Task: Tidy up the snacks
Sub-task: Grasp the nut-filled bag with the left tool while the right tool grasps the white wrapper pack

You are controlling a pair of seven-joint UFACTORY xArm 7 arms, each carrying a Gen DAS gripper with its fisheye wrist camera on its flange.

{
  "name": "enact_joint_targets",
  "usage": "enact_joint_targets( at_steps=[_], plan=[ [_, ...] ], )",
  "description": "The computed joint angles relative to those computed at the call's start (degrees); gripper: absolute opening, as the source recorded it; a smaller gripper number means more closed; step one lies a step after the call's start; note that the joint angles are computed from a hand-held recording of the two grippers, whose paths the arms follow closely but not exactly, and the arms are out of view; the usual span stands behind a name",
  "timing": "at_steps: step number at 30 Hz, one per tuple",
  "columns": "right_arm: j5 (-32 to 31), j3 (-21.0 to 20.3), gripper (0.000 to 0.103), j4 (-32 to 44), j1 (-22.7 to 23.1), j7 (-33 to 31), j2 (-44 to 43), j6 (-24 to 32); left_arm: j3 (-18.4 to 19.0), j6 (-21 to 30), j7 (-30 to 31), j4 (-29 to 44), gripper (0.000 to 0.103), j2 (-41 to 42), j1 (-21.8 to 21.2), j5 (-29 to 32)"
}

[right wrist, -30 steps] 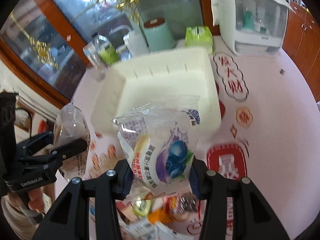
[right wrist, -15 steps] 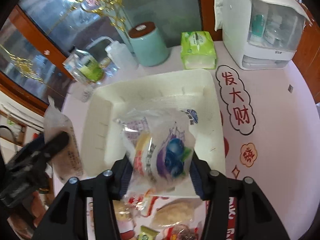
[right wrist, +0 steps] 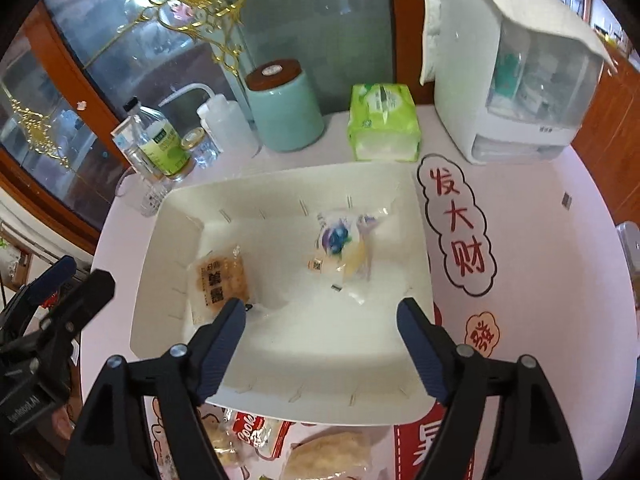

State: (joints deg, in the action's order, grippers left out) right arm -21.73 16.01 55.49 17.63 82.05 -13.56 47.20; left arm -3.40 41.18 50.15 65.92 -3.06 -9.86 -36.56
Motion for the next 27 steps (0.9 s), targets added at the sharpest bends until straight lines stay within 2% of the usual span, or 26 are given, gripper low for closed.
enact_joint_targets(
  at_steps=[4, 9, 13, 16, 22, 27],
  plan=[
    [-1.2, 1.3, 0.079, 1.6, 0.9, -0.2, 0.2, 2.5, 0.8, 1.4, 2.9, -1.5, 0.092, -2.0, 0.3, -1.3],
    [0.3, 2.0, 0.079, 4.7, 3.2, -2.2, 1.5, 6.6, 1.8, 3.5, 1.9, -3.1, 0.092, -4.4, 0.8, 0.9],
    [-1.5, 3.4, 0.079, 7.3, 5.3, -1.4, 2.5, 10.8, 3.5, 3.7, 4.2, -5.9, 0.092, -7.7, 1.0, -0.8],
    [-1.9, 4.3, 0.079, 7.1, 6.7, 1.1, 1.3, 11.1, 4.8, 4.7, 5.3, -8.2, 0.092, -10.5, 1.3, -0.4],
    [-5.7, 8.8, 0.079, 9.2, 10.4, 8.5, 0.7, 19.6, 8.7, 9.0, 11.0, -13.9, 0.092, -17.3, 2.2, 0.9],
    [-5.3, 11.7, 0.079, 7.0, 14.2, 15.8, -1.0, 20.9, 11.7, 12.4, 13.7, -19.4, 0.092, -22.4, 4.5, 4.7]
  ],
)
